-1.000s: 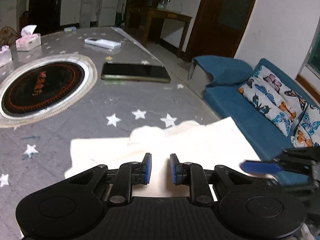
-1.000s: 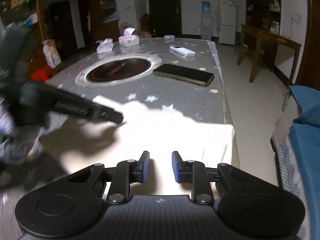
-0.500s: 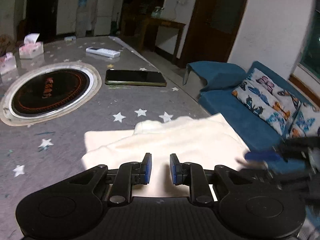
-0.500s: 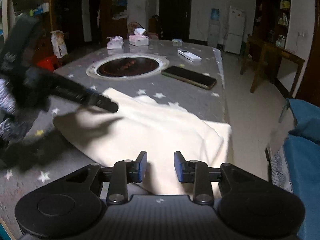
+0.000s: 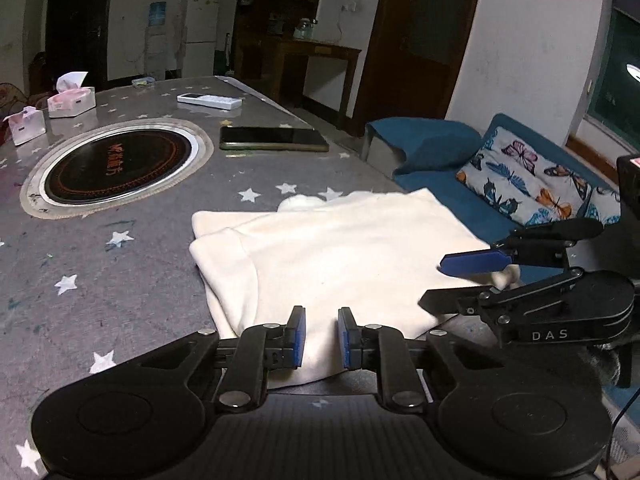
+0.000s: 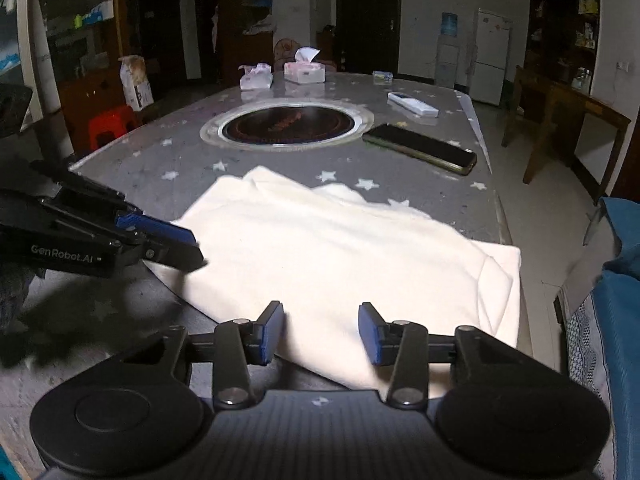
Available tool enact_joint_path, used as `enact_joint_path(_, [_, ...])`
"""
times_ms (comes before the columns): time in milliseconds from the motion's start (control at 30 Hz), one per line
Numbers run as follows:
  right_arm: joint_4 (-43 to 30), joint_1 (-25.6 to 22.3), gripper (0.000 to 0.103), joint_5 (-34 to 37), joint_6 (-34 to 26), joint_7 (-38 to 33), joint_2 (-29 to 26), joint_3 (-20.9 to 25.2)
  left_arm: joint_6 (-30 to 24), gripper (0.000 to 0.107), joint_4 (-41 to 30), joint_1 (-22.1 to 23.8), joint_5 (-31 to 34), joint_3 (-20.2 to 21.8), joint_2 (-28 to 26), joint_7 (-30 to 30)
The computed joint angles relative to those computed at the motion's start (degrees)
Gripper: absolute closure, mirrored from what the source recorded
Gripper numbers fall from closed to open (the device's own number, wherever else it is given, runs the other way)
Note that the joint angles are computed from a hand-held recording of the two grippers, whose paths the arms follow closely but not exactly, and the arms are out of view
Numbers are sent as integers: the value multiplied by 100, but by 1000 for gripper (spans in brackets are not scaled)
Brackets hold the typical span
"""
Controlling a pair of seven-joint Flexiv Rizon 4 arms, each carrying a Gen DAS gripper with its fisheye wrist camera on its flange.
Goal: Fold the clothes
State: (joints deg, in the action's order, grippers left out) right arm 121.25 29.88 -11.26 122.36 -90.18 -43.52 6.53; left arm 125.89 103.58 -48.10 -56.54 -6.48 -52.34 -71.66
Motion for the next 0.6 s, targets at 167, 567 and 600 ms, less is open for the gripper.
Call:
enact_joint_path(167, [11,126,50,133,-29,48,27,-42,3,79,10,-156,-506,-17,66,157])
enact_joint_path(567, [77,507,20,740,170,185,52,-182,800,37,333,-114,-702,-487,219,-37])
enact_joint_path(600, [93,535,19,794,194,200,55,-186,856,35,357,-119,-741,-522,229,-36])
